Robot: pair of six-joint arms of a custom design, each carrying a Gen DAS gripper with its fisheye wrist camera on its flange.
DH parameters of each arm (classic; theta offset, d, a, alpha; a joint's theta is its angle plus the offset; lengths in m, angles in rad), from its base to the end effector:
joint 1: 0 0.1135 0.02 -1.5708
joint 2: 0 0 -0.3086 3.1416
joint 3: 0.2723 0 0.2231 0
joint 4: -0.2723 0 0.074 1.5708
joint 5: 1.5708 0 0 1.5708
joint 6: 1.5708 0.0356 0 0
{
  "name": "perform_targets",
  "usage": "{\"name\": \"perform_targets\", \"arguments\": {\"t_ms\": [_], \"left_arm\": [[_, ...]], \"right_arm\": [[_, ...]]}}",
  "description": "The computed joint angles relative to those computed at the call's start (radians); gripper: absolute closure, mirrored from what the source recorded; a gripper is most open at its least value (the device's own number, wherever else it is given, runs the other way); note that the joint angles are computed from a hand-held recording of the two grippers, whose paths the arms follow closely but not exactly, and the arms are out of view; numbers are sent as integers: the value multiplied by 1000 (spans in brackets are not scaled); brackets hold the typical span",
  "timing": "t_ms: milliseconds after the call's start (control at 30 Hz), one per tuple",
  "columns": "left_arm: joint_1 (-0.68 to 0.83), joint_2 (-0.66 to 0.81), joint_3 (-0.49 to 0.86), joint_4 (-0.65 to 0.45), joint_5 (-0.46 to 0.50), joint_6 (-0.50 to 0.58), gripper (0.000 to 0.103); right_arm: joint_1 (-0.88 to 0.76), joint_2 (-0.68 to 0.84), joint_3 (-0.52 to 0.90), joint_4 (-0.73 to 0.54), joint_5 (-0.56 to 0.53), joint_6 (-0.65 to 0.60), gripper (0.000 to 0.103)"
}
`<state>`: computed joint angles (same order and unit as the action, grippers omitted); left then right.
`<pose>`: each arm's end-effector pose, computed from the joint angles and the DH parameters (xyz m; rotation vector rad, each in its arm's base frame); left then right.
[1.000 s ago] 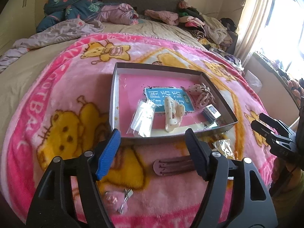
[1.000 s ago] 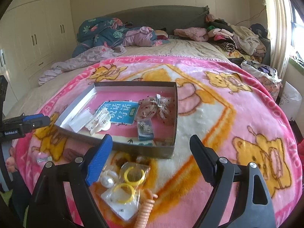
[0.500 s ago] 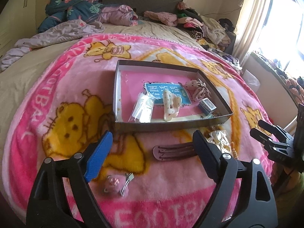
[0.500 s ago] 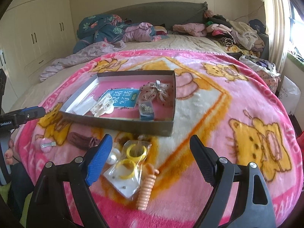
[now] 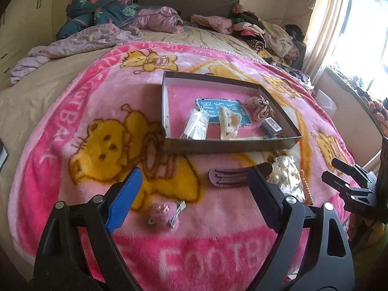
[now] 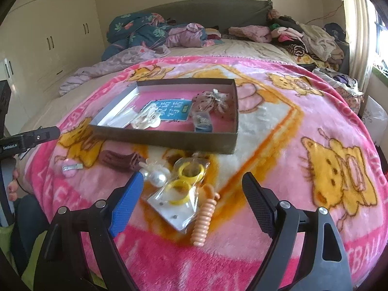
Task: Organize jewelry
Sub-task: 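Withdraw both tools from the tray toward the remaining jewelry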
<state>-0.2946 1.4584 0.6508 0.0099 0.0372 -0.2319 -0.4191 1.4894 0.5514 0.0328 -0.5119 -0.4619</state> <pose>0.2425 -0.0750 0.2279 0.0929 2.3862 -0.2958 0.2220 -0.0798 0.2007 -0.2601 2.3211 0.2078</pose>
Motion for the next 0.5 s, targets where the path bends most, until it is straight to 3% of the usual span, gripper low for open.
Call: {"name": "perform_targets", "arguments": {"t_ms": [500], "left_arm": [[-25,1,-101,54,-45,-14,24]], "right_arm": [[47,1,-75,31,0,-30,24]]}}
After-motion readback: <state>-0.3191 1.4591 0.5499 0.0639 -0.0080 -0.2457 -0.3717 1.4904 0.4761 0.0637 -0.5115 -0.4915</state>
